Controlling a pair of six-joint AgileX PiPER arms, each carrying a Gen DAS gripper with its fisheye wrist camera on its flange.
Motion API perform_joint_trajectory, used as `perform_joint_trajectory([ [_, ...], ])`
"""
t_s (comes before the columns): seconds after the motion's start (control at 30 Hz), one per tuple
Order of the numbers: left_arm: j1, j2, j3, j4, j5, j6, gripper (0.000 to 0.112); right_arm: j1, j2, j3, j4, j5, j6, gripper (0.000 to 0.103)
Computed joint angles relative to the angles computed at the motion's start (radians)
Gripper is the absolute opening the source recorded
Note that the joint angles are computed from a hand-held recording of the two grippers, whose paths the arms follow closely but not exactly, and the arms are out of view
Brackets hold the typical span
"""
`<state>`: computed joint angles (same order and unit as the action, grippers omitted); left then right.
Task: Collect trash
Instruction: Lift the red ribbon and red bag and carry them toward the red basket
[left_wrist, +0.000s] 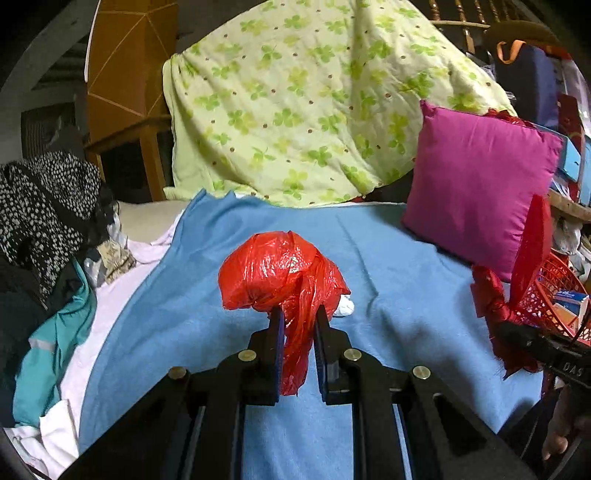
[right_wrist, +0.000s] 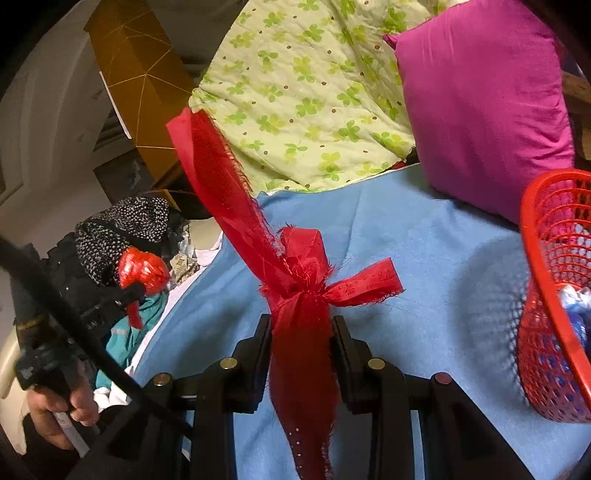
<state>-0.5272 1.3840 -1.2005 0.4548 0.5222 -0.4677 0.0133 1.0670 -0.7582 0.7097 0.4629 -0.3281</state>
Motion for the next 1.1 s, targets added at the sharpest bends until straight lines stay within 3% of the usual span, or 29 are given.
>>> perform_joint_trajectory([
  [0.37,-0.176,-0.09,0.033,0.272,0.114,-0.23,0.016,0.036,-0.162,0.01,-0.252,0.067,0.218,0.033],
  [0.77,-0.254,-0.112,0.027,0.339,0.174,-0.275,0.016,0.218,-0.228,-0.063,-0.606,0.094,0.557,0.033],
  [1.1,-0.294,-0.123,0.021,0.374,0.211,-0.293,0.016,0.237,-0.241,-0.07,-0.622,0.1,0.582,0.033],
])
